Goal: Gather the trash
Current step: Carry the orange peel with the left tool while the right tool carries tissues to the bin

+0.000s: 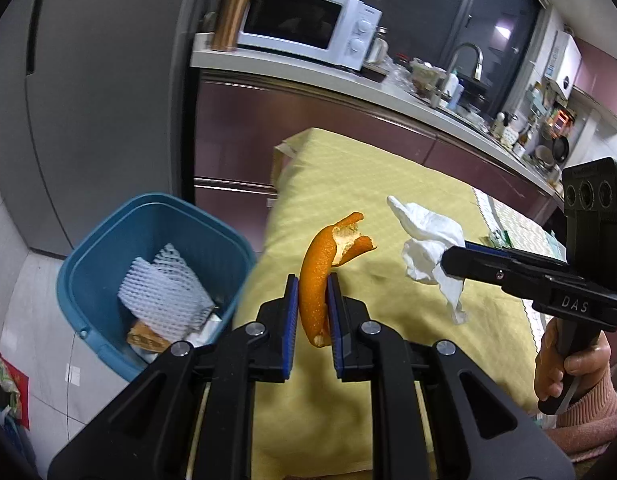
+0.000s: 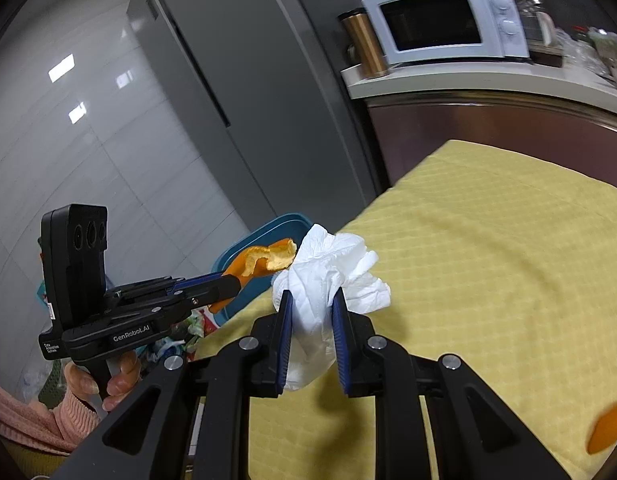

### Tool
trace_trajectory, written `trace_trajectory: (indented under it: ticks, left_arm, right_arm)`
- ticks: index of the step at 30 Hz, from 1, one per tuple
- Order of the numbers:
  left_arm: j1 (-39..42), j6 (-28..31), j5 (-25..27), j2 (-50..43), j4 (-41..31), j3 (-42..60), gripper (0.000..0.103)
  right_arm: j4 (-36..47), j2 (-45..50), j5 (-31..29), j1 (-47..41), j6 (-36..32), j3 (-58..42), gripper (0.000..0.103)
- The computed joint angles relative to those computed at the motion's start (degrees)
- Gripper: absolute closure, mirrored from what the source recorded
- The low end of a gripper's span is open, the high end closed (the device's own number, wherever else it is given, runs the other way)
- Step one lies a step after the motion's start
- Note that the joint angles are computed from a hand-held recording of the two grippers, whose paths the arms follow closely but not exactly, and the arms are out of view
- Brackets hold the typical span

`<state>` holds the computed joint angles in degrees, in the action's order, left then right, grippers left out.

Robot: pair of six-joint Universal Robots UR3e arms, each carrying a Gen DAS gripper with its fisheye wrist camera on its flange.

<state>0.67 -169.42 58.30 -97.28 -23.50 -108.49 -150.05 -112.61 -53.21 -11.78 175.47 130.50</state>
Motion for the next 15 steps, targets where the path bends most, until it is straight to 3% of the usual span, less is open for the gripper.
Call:
trace_trajectory:
  ticks: [15]
  left_arm:
    - [9.81,-1.35,1.85,0.19,2.63,-1.98,0.088]
  right_arm:
    - [-4.83,20.77,-6.12,14.03,3.18,-17.75,0.084]
